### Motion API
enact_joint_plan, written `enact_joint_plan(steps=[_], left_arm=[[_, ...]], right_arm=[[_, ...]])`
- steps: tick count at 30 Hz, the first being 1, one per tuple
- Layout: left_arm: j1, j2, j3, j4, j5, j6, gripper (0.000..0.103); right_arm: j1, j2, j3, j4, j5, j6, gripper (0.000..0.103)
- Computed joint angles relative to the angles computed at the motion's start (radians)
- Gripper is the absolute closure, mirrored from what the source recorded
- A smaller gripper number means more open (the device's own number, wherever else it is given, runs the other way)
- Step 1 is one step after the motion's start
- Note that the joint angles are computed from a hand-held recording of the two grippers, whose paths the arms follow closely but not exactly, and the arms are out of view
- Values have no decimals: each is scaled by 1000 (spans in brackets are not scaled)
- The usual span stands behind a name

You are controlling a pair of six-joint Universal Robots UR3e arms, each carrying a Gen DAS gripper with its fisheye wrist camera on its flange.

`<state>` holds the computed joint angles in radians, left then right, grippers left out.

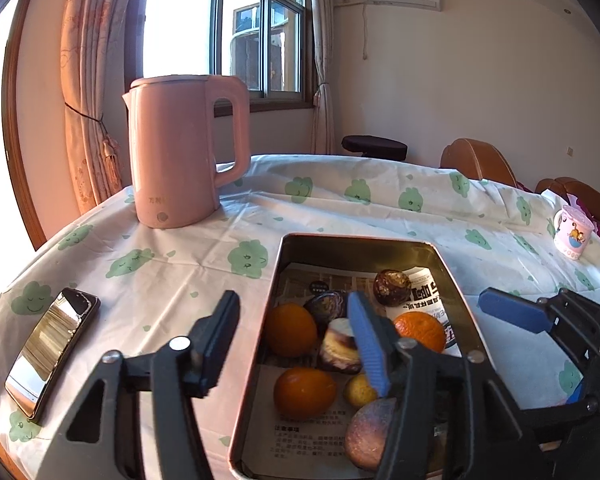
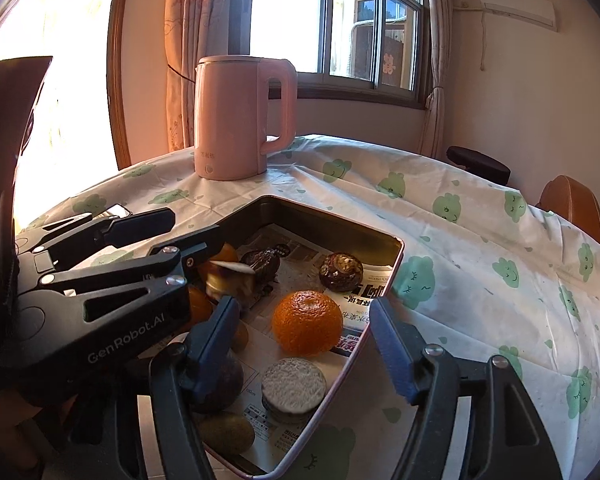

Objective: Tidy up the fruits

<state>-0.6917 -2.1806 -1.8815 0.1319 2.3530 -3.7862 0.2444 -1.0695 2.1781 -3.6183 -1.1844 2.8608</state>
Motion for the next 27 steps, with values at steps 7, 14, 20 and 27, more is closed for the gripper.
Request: enact_joint_plan(steps=[7,14,20,27], left_arm=[[-30,-22,-7,99,50,11,26],[-47,-43,6,138,101,16,24],[-61,-59,32,127,136,26,15],[-73,-69,44,124,161,28,7]], right_arm=[[-19,3,57,-132,-26,47,33],[-85,5,123,-269,-61,102,33],[-137,7,159,-338,-22,141,31],[-130,14,170,-378,-33,144,25]])
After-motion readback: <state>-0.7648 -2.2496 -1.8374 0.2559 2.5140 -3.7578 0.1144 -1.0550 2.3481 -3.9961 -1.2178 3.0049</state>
